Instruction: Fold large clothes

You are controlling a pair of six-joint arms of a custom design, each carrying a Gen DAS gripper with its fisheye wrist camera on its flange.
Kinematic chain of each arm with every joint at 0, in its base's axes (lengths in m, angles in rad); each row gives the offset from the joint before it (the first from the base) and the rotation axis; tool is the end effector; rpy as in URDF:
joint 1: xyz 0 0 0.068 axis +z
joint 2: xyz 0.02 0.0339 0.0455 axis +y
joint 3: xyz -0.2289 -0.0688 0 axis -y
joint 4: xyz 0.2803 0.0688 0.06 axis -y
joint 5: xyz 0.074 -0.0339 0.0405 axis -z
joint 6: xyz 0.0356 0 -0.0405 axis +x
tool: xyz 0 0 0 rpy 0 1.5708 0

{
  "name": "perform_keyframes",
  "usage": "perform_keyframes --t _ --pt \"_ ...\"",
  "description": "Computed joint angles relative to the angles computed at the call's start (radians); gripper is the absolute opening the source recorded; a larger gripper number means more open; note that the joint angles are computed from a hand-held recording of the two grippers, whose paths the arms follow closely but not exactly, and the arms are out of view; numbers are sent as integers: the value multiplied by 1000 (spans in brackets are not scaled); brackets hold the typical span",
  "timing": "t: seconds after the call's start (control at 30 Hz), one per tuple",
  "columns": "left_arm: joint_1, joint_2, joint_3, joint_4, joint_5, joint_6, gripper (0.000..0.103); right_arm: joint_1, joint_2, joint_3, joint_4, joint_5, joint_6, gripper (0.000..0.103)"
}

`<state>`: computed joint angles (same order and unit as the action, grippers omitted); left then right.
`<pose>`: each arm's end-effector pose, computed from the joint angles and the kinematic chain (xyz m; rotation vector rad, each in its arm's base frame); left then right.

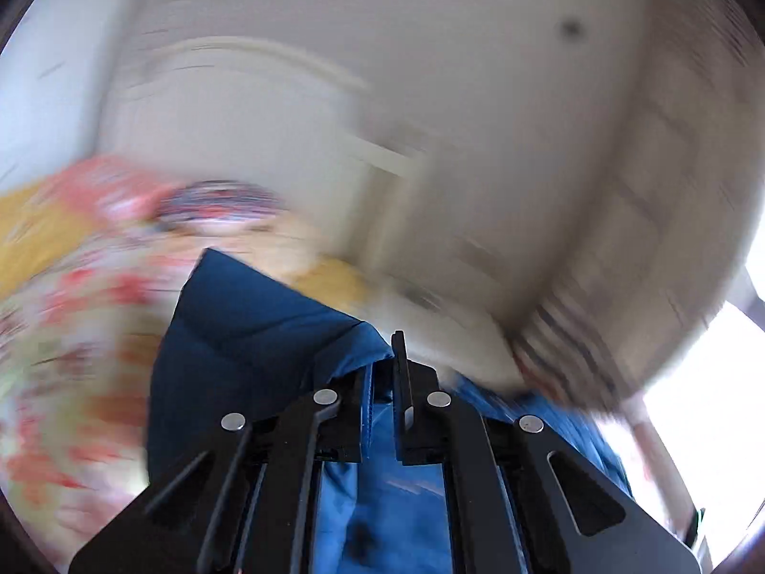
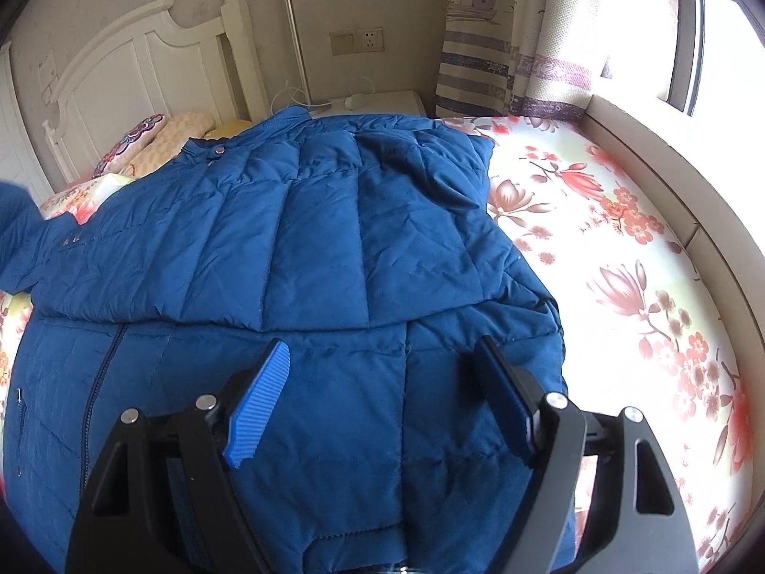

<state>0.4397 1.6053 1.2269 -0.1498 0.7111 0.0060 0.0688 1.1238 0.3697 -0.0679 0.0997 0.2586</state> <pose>0.3698 0.1483 0.2436 -0.0134 1.9911 -0.4581 0.2406 0.0130 0.0916 0.2728 2.3721 0.0354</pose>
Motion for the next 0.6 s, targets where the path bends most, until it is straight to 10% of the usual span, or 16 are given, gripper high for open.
perform_keyframes --t 0.23,0.33,0.6 --pt "-523 74 -148 -40 -375 189 4 -22 -2 -7 11 -37 5 78" --pt "-614 214 -114 -26 -541 221 5 -36 -9 -16 20 -61 5 79" --pt "-665 -17 -263 -70 -691 443 5 -67 -17 -32 43 -118 8 80"
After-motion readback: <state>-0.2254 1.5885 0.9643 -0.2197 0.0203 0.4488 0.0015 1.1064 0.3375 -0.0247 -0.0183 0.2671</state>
